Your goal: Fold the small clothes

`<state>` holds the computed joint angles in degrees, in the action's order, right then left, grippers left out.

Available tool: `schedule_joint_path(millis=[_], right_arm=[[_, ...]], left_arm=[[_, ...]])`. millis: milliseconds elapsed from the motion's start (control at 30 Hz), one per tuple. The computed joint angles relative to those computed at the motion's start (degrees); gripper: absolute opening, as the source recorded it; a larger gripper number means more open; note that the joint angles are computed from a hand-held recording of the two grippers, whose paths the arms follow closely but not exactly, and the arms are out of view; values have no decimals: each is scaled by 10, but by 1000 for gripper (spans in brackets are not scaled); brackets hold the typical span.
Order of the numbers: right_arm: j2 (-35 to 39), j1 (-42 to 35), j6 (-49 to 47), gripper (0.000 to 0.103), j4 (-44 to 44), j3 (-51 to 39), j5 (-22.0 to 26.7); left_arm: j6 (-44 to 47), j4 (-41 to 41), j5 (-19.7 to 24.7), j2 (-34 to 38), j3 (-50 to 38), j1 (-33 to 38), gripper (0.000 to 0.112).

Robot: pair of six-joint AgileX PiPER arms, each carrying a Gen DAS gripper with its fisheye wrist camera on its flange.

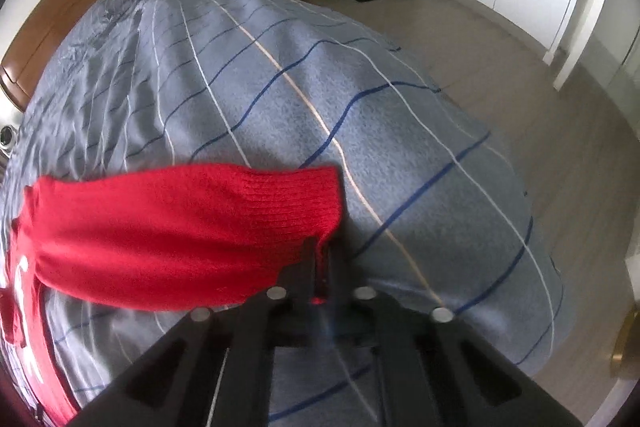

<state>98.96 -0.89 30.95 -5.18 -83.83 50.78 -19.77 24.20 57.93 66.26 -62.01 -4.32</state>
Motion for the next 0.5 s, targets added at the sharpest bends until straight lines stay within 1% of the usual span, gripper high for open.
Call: schedule_joint_path(millis=[33, 67, 100, 133, 167, 200, 233, 267, 300, 333, 367, 400, 433, 467, 500], right_arm=[[-8, 1, -3, 15, -1, 8, -5], [-20, 2, -2, 28, -4, 16, -5], [-37, 4, 4, 46, -9, 28, -5], [-59, 10, 29, 54, -30, 41, -3], [-73, 19, 59, 67, -58, 48, 0], [-101, 30, 92, 68, -89, 68, -3], [-125, 38, 108, 68, -106, 83, -5], [-150, 47, 124, 68, -122, 100, -7], [-174, 59, 138, 69, -134, 117, -9], [-196, 73, 151, 69, -143, 131, -10], [-207, 84, 159, 69, -147, 137, -10], [-221, 100, 169, 69, -151, 146, -10], [-230, 119, 180, 69, -154, 151, -10], [-238, 140, 188, 69, -155, 158, -11], [-242, 159, 199, 69, -160, 162, -11]], left_arm=[[43, -23, 3, 11, -34, 1, 80], [90, -48, 8, 25, -71, 1, 82], [145, -74, 13, 46, -113, -4, 87], [201, -98, 14, 68, -148, -11, 92], [258, -121, 14, 93, -179, -18, 94], [293, -134, 11, 112, -196, -26, 95], [343, -152, 7, 141, -213, -33, 95], [372, -159, 5, 162, -222, -40, 95], [393, -151, -1, 194, -229, -52, 91], [397, -138, -5, 217, -233, -62, 84], [411, -142, -1, 257, -249, -60, 82], [415, -151, 6, 282, -264, -52, 77], [414, -162, 12, 306, -279, -41, 72], [413, -187, 24, 332, -300, -23, 70], [415, -228, 37, 355, -321, 2, 61]])
